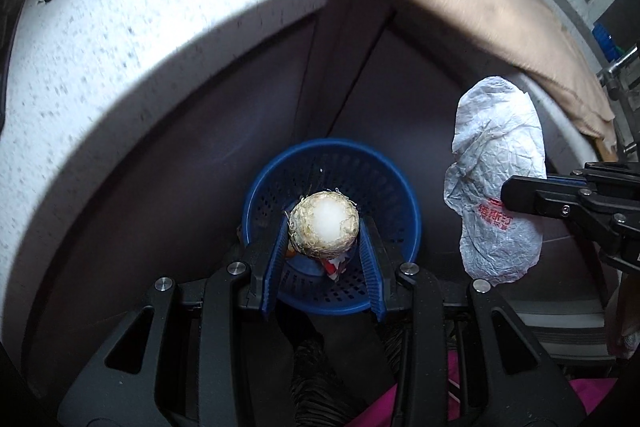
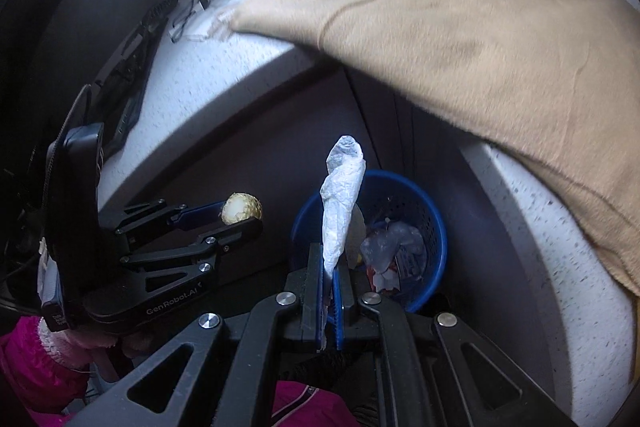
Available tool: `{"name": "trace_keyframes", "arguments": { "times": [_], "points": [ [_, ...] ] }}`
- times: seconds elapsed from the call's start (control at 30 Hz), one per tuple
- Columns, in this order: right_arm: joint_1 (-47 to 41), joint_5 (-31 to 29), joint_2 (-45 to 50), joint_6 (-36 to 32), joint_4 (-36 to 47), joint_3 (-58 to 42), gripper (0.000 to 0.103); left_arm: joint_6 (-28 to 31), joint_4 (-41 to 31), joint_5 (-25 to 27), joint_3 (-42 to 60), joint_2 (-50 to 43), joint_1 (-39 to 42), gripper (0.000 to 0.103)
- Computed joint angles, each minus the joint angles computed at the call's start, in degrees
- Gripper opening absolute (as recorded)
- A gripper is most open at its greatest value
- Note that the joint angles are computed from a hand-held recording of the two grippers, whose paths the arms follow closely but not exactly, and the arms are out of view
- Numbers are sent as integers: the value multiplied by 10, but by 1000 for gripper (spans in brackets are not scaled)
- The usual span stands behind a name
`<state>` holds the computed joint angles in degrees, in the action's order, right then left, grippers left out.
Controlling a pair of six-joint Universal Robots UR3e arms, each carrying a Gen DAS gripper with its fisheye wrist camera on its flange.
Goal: Collect trash
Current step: 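Carry the snack and bag down over the blue basket with both tools, then open both tools to drop the snack and bag into the basket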
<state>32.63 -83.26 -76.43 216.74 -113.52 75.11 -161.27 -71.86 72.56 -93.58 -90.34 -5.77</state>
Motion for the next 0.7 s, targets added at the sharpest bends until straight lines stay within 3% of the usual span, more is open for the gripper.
{"name": "trace_keyframes", "arguments": {
  "times": [0.7],
  "points": [
    [-2, 3, 59, 0, -29, 18, 3, -21, 44, 47, -38, -40, -28, 35]
  ]
}}
